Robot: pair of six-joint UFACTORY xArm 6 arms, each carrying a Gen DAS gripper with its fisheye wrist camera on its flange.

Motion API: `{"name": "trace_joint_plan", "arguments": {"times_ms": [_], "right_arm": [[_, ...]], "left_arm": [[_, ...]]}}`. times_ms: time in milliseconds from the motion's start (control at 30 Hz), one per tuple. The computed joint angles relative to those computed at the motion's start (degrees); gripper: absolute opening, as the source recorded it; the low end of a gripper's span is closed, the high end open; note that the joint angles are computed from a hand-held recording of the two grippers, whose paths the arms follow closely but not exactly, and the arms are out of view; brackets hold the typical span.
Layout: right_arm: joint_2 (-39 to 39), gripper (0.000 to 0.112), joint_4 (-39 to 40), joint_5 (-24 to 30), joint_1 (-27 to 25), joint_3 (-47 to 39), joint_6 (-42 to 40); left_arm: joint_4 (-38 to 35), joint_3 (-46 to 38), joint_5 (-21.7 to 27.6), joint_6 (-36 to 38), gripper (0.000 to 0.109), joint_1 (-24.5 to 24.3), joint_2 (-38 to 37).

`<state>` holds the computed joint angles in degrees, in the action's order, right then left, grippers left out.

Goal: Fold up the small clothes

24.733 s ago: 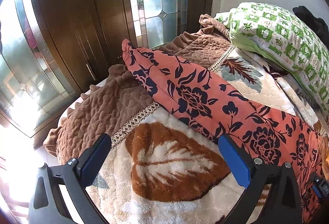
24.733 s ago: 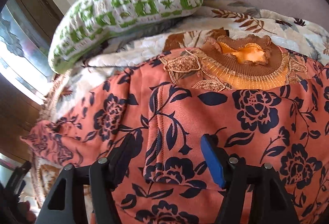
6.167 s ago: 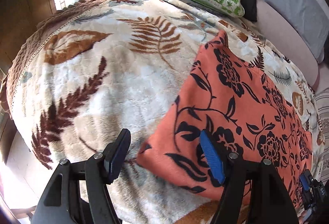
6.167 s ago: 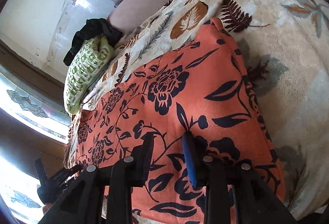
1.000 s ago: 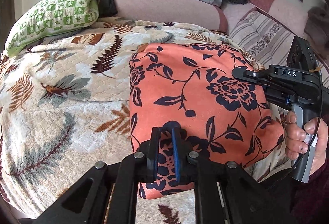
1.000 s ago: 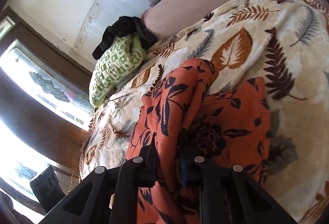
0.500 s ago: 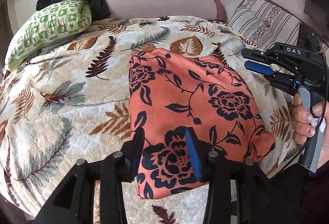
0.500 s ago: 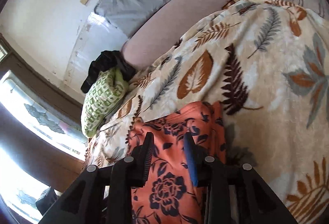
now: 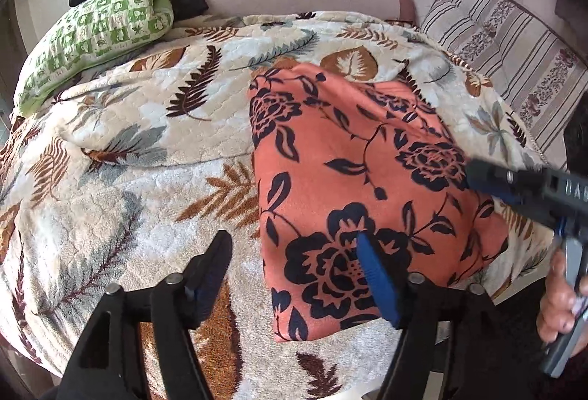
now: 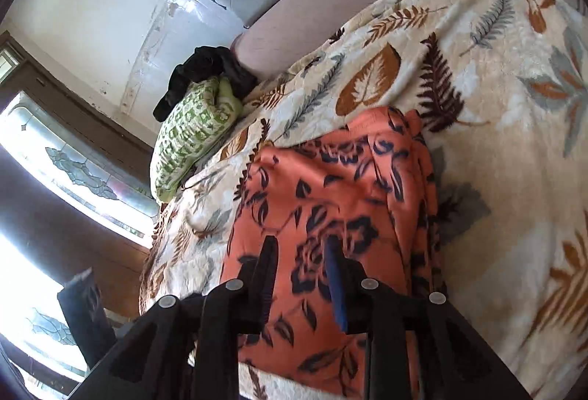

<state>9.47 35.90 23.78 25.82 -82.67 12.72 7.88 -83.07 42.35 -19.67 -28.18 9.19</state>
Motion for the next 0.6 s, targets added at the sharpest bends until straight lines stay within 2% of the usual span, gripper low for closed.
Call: {"name": "trace_joint_plan", "arguments": {"times_ms": [33,67,133,200,267,300,333,367,433,467,500,533,600], "right_arm": [[-0.79,0.032,-0.75,2.05,0.13,2.4,2.14],[-0.65,0.028,0.9,4.57,0.2,3.59,2.76],[-1.88,0.026,3.87,3.74,0.08,5.08,2.69],[-2.94,0.028,-1.87,4.05,0.05,4.67,5.49],[-4.38,0.03,-5.4,0.37,0.75,6.62,7.05],[-4.55,0.03,-3.57,-0.75,0.94,6.99,5.56],[-3.98,0.03,-3.22,0.0,0.81,6.28,5.59],[-2.94,0.031,-5.27,2.4,0.53,4.92,7.71],[-0.69,0.029,-4.91,4.99,0.14,3.05,7.54],[-1.05,0.029,-4.6,3.58,0.26,3.68,7.98],[-1.48,0.029,-3.09,2.82,0.27,3.91,7.32],[-2.22,0.029,-1.15,1.16,0.32,4.81,5.71],[-4.0,0.03,-1.16,-3.65,0.69,7.22,5.68]], "left_arm": [[-1.14,-1.88,3.36,0.36,0.076,0.15,1.79],[-4.3,-2.25,4.68,1.06,0.077,0.6,2.56],[-7.8,-1.27,4.07,0.25,0.077,1.27,1.76],[-6.23,-2.58,5.1,0.25,0.077,0.9,1.45],[-4.85,-1.64,1.8,0.85,0.077,0.46,-0.12],[-4.59,-0.81,-0.17,1.68,0.077,0.19,-0.81],[-3.62,-1.07,-0.15,2.37,0.078,-0.08,-0.63],[-2.75,-2.44,1.78,2.96,0.078,-0.31,0.47],[-2.45,-6.95,9.68,3.29,0.078,-0.2,4.41],[-4.73,-7.63,11.73,3.24,0.078,0.47,5.14],[-7.68,-6.78,11.37,3.04,0.078,1.28,4.22],[-8.23,-4.65,9.04,2.22,0.078,1.62,2.52],[-3.31,-2.79,6.3,-0.25,0.078,1.4,-0.01]]}}
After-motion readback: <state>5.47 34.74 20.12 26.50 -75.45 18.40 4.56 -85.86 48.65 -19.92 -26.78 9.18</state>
